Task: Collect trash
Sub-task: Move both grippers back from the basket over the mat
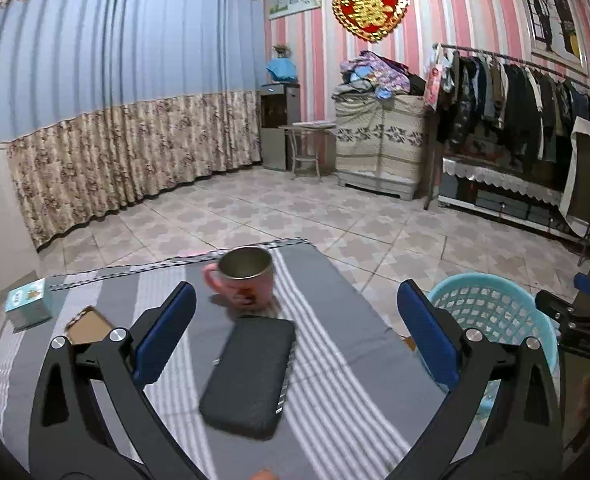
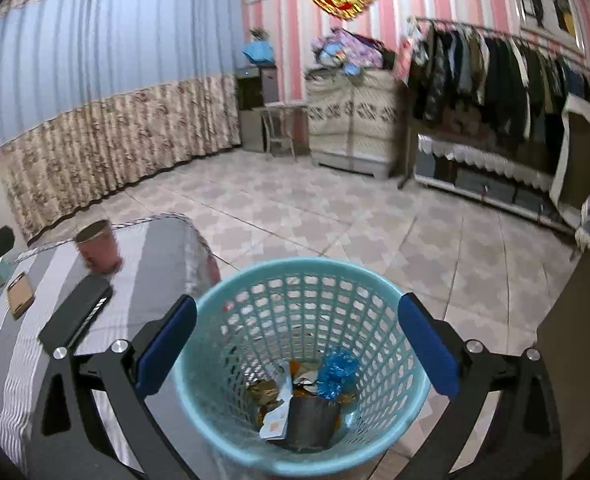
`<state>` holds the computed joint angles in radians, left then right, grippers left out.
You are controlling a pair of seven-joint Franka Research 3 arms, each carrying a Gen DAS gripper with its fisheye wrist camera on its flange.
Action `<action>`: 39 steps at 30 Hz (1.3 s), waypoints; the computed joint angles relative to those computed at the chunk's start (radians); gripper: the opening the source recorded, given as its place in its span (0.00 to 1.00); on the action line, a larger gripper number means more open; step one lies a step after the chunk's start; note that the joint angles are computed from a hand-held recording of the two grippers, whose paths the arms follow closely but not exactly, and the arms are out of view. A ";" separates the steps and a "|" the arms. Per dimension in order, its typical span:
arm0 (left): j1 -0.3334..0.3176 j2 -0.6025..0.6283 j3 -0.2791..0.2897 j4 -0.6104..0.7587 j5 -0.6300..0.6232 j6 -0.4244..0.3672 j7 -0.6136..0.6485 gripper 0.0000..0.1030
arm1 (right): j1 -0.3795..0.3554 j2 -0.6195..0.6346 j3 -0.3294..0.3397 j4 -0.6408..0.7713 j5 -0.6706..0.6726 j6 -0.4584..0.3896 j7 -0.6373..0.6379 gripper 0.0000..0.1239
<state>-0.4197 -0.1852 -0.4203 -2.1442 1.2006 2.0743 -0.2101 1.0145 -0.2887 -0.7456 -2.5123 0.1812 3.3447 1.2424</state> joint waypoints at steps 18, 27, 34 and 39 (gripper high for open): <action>-0.066 -0.420 -0.116 -0.343 -0.317 -0.162 -0.015 0.95 | -0.278 -0.237 0.444 -0.272 0.042 0.032 0.049 0.80; -0.115 -0.539 -0.146 -0.446 -0.387 -0.177 -0.065 0.95 | -0.293 -0.287 0.548 -0.366 0.027 0.090 0.141 0.80; -0.133 -0.533 -0.188 -0.435 -0.411 -0.273 -0.075 0.95 | -0.316 -0.304 0.607 -0.412 -0.030 0.148 0.221 0.80; -0.147 -0.520 -0.191 -0.421 -0.406 -0.307 -0.087 0.95 | -0.311 -0.324 0.609 -0.428 -0.067 0.144 0.253 0.80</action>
<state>-0.5672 -0.7054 -0.6112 -2.5654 0.7946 1.7668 -0.2973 0.7036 -0.6127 -0.1371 -2.9399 0.1138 3.4885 1.4954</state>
